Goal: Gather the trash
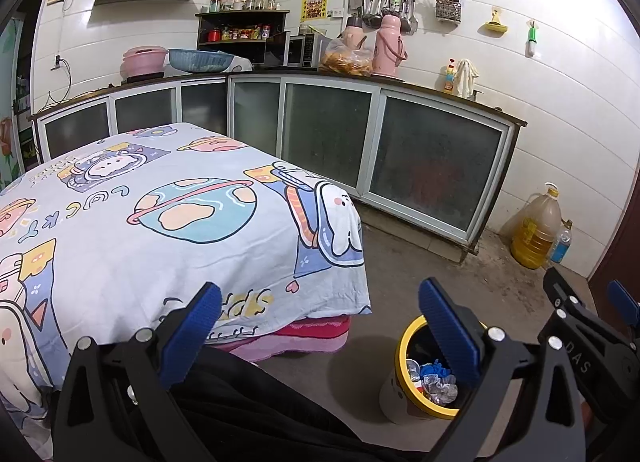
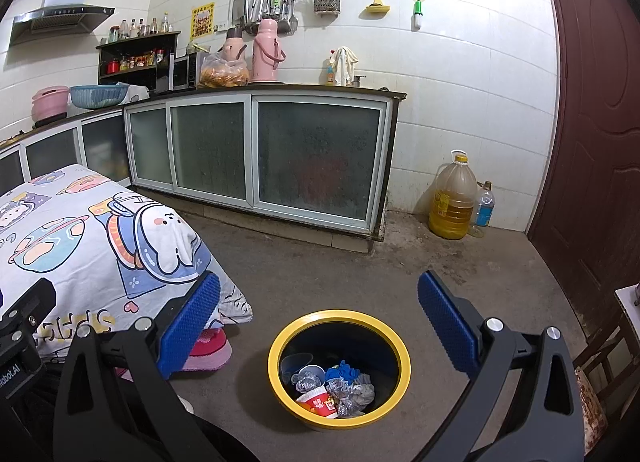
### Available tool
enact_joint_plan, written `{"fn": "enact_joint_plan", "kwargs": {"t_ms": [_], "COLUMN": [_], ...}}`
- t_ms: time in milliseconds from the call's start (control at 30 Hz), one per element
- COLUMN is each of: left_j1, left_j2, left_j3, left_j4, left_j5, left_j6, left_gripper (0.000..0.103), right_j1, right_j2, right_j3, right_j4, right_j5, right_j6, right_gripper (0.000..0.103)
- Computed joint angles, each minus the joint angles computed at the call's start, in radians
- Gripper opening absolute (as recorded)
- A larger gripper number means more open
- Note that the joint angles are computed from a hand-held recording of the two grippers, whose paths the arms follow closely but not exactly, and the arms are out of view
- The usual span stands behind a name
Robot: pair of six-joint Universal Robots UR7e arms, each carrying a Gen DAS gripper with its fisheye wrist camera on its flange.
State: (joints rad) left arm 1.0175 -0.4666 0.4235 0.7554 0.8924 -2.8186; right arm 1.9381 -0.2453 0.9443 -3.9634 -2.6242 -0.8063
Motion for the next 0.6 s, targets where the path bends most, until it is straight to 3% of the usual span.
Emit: {"fn": "enact_joint_plan", "kwargs": {"t_ms": [600], "left_j1": [0.003], "left_j2": [-0.002], "left_j3": [0.007], "left_j4": [-0.002], "left_j5": [0.004], "left_j6": [0.007], "left_gripper": [0.095], "right_j1": [0.002], "right_j2": [-0.010], "right_j3": [0.020], "right_j4": [-0.002], "right_j5": [-0.018], "right_j6": [0.018], "right_gripper": [0.095]}}
